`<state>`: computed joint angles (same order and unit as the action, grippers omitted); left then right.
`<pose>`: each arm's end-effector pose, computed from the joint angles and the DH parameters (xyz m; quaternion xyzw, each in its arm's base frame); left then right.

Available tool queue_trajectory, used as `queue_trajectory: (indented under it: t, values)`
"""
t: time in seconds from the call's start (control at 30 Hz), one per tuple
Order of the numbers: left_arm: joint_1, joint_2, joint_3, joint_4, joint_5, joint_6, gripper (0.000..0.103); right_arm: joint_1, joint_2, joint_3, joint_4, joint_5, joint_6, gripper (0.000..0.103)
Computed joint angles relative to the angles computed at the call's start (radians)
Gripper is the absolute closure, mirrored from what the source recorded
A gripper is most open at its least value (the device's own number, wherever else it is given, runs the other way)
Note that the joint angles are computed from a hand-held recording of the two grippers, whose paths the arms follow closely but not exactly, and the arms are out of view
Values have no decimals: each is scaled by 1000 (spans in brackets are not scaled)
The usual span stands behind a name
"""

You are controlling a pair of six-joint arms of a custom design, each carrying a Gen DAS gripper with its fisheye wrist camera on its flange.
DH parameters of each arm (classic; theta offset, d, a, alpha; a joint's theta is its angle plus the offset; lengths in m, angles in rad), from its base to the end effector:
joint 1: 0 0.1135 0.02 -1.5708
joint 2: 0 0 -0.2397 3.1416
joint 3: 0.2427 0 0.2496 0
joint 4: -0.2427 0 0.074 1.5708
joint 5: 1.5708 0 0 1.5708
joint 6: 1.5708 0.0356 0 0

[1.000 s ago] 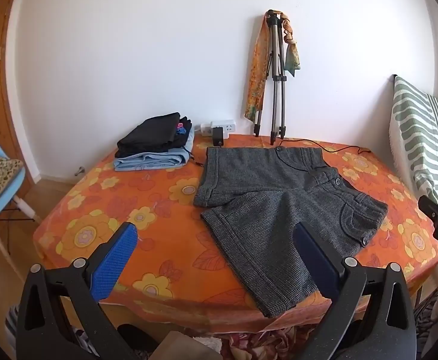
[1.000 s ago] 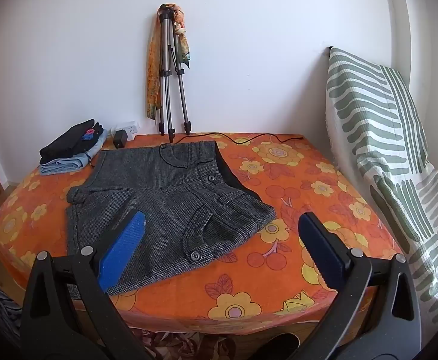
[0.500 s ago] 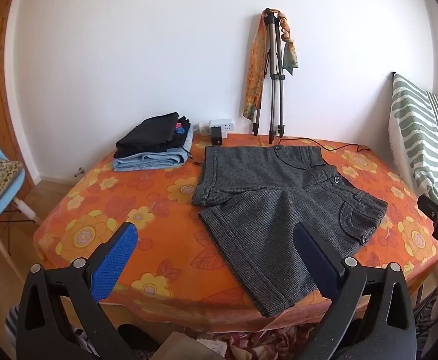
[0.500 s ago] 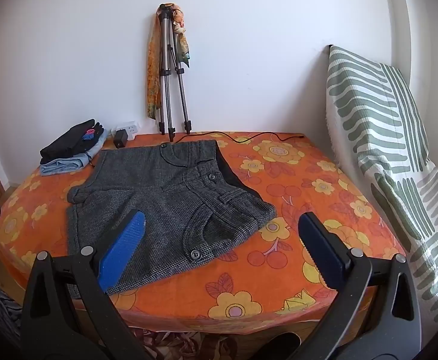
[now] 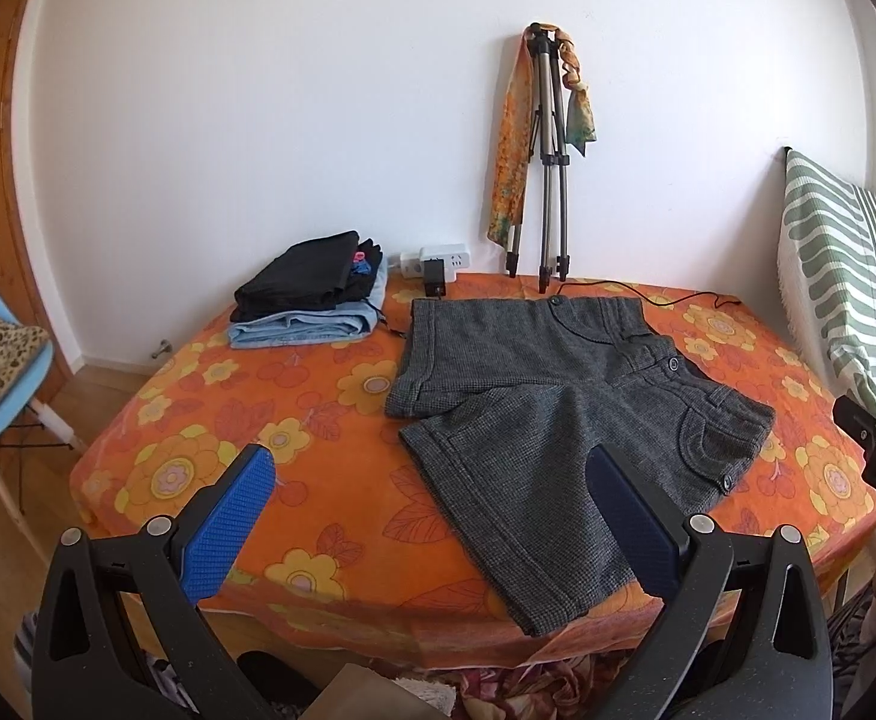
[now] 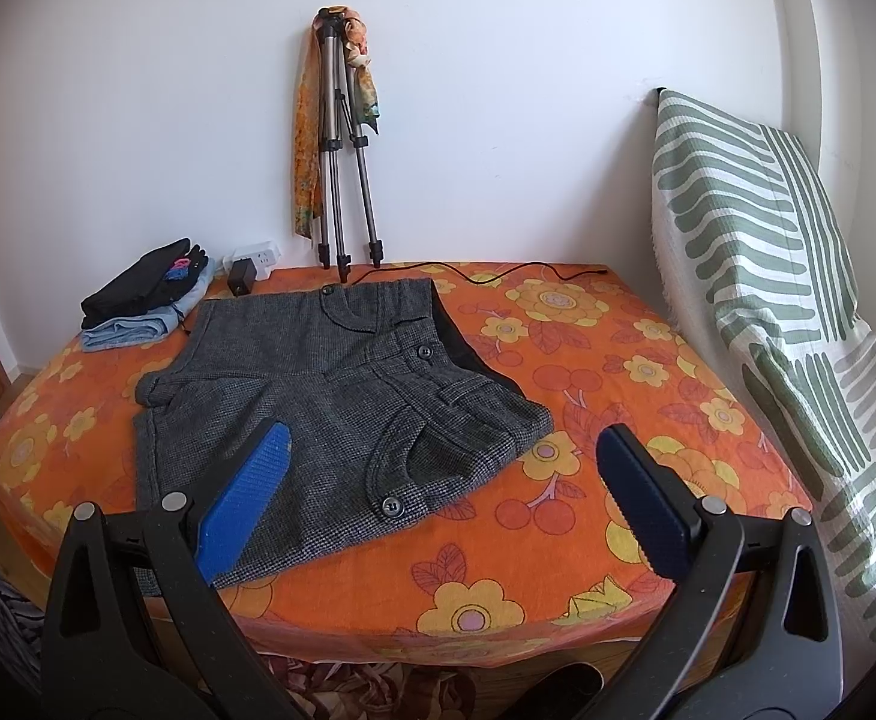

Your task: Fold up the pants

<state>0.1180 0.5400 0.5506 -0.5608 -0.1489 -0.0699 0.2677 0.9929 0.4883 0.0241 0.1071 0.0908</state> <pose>0.1475 0.0228 0.2422 -0.1178 0.8629 0.0766 0.4854 0.2201 0.0564 0.1991 -0.0478 0.8529 0.0473 0.5177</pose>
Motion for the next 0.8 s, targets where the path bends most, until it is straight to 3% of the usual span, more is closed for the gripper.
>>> queue_trajectory:
  t: [0.8]
  values:
    - [-31, -12, -9, 2, -34, -10, 0, -3, -22, -12, -8, -3, 3, 0]
